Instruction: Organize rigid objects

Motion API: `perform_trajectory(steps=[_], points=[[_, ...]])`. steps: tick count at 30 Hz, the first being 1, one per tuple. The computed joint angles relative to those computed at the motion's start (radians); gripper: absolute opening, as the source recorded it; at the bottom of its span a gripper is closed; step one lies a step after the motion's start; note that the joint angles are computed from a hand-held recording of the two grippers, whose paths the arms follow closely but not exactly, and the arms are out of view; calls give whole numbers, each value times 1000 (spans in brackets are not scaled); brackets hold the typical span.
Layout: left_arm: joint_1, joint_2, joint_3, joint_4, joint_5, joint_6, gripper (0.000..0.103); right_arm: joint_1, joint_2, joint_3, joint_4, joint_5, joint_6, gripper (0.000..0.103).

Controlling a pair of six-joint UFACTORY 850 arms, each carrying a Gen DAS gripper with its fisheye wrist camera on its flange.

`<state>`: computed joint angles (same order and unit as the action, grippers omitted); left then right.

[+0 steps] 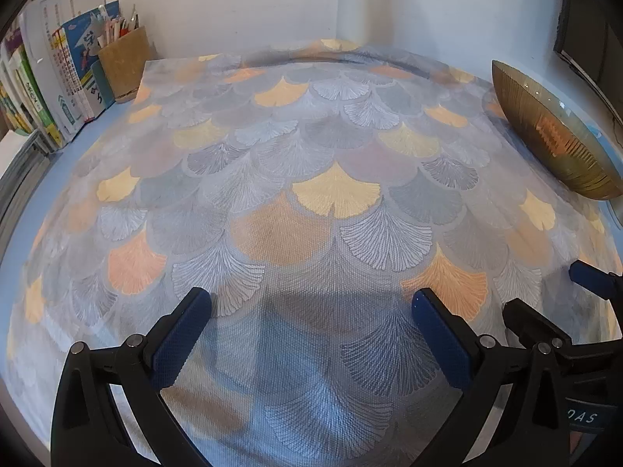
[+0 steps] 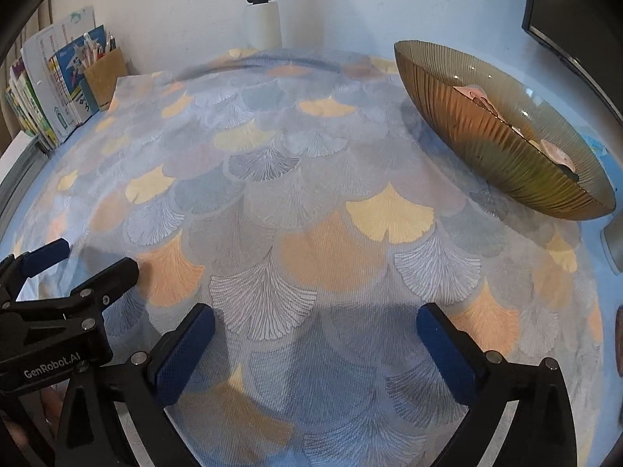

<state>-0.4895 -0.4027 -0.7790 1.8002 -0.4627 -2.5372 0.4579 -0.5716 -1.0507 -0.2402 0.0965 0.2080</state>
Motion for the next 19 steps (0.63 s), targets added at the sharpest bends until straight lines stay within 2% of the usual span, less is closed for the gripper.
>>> perform_trajectory(steps=[2, 6, 19], points=[[0, 1, 1, 6, -3, -6, 103, -1, 4, 20, 54, 48, -63, 103], [3, 3, 4, 20, 1, -19, 103, 3, 11, 32, 136, 59, -133, 103], [4, -2, -3, 12, 0, -15, 103, 5, 12, 34, 134, 60, -126, 103]])
